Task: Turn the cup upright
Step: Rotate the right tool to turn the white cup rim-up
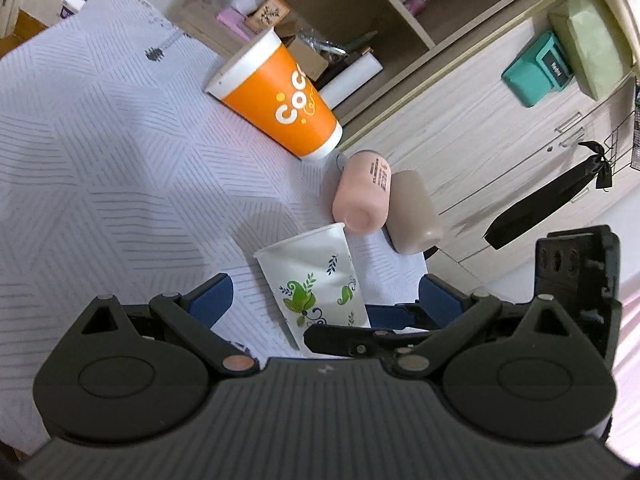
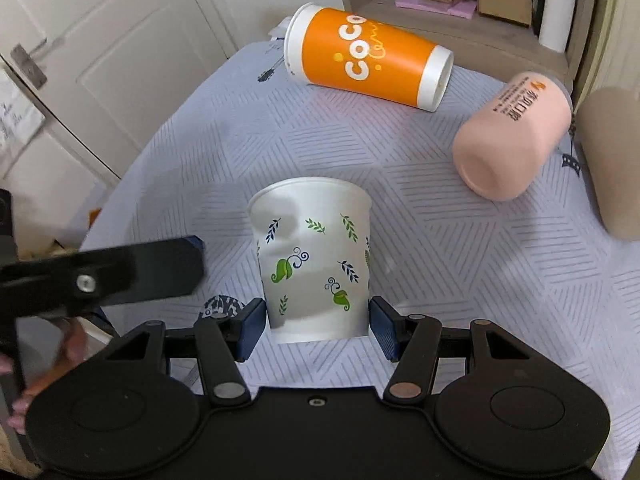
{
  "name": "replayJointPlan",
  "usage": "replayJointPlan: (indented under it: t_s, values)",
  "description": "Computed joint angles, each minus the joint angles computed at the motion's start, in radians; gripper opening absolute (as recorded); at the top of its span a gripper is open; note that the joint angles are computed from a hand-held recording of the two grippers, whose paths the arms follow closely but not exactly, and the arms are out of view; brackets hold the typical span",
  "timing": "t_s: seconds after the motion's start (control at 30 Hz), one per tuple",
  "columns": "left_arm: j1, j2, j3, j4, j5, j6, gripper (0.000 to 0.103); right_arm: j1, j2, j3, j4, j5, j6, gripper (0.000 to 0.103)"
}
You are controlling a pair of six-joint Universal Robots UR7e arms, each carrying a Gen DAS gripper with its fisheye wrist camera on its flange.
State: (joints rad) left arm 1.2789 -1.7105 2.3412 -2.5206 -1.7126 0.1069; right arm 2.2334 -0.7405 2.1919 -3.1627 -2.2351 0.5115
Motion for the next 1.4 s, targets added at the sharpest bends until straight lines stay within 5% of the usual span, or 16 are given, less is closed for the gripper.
replayJointPlan:
  t_s: [0.23, 0.37, 0.5, 0.93, 1.1, 1.4]
  values:
    - [0.013, 0.083, -0.045, 0.037, -0.036, -0.039, 0.096, -0.033, -0.001, 0.053, -0.137, 0.059, -0.03, 0.063]
    - [-0.001, 0.119, -0.05, 0.038, -0.018, -0.07, 0.085, -0.052, -0.006, 0.077, -0.185, 0.085, -0.062, 0.063]
    - [-0.005, 0.151, -0.055, 0.039, 0.008, -0.083, 0.062, -0.046, -0.022, 0.094, -0.185, 0.091, -0.076, 0.063]
    - [-0.032, 0.125, -0.032, 0.036, 0.03, 0.021, 0.057, -0.05, -0.021, 0.102, -0.233, 0.114, -0.199, 0.076]
    - [-0.054, 0.072, -0.009, 0.047, 0.04, 0.147, 0.057, -0.019, -0.005, 0.098, -0.252, 0.053, -0.216, 0.065]
    - [-0.046, -0.056, 0.01, 0.085, 0.049, 0.359, 0.058, 0.093, 0.123, 0.066, -0.424, -0.067, -0.321, 0.064]
